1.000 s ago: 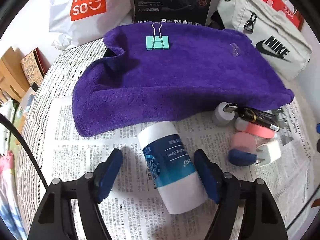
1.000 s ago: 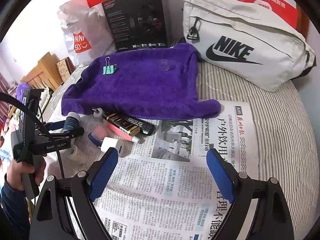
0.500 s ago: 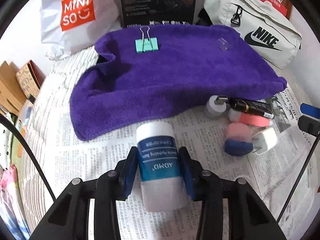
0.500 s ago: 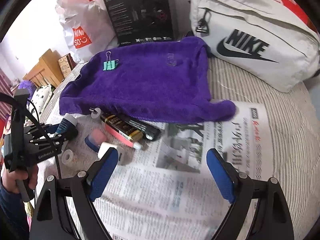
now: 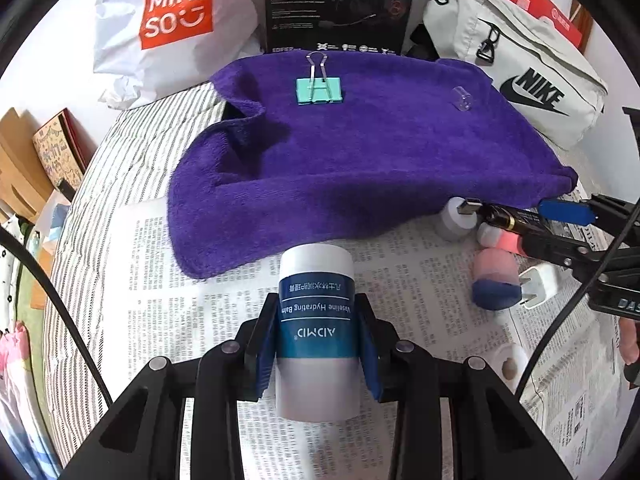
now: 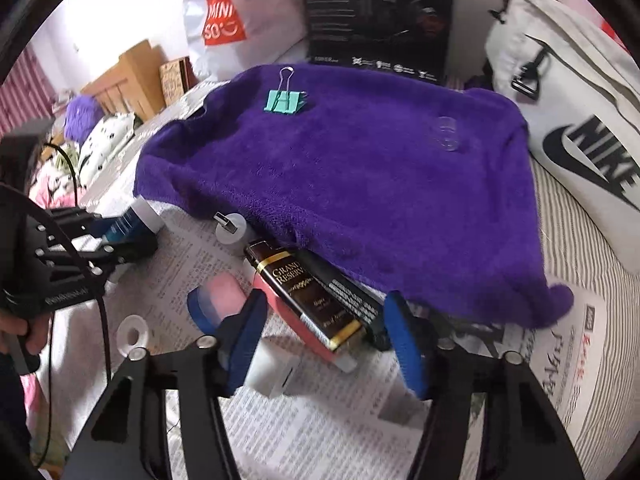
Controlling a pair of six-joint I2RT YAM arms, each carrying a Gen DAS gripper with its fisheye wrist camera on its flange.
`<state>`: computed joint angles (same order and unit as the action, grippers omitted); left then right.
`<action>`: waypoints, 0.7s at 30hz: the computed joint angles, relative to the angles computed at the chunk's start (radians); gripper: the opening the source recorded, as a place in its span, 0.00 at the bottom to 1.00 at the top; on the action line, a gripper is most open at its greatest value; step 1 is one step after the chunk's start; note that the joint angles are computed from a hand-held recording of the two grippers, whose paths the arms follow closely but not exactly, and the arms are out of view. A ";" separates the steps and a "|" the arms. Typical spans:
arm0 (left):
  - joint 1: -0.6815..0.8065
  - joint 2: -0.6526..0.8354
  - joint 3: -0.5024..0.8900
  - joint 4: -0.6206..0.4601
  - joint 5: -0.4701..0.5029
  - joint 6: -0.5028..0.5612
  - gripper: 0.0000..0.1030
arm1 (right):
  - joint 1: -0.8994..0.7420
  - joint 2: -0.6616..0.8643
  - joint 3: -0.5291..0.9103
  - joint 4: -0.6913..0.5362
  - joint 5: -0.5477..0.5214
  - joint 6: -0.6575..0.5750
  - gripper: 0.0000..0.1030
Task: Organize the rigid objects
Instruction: 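Close the right tool on the dark gold-banded tube while the left tool holds the bottle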
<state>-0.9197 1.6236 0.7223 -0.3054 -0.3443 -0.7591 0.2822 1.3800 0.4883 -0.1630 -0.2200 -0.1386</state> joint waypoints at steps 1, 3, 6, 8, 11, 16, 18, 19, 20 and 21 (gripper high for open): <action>0.006 -0.005 -0.007 0.009 0.005 0.003 0.33 | 0.006 0.008 0.001 0.010 0.011 -0.002 0.55; 0.015 -0.013 -0.021 0.029 0.016 0.007 0.33 | 0.012 0.017 0.003 0.025 0.015 -0.011 0.46; 0.012 -0.017 -0.026 0.034 0.014 0.011 0.33 | 0.023 0.011 0.021 -0.009 0.016 -0.025 0.36; 0.008 -0.018 -0.028 0.036 0.010 0.011 0.33 | 0.034 0.014 0.034 -0.031 0.014 -0.034 0.34; 0.010 -0.033 -0.044 0.051 0.014 0.006 0.33 | 0.060 0.023 0.051 -0.051 0.025 -0.040 0.31; 0.008 -0.045 -0.057 0.059 0.017 0.003 0.33 | 0.097 0.058 0.084 -0.064 0.034 -0.039 0.28; 0.010 -0.048 -0.058 0.059 0.020 0.007 0.33 | 0.105 0.060 0.092 -0.076 0.028 -0.040 0.25; 0.011 -0.049 -0.057 0.059 0.021 0.007 0.33 | 0.111 0.061 0.097 -0.087 0.033 -0.041 0.25; 0.012 -0.051 -0.060 0.061 0.023 0.009 0.33 | 0.118 0.059 0.100 -0.095 0.040 -0.043 0.24; 0.011 -0.050 -0.059 0.061 0.022 0.008 0.33 | 0.120 0.059 0.100 -0.094 0.041 -0.041 0.24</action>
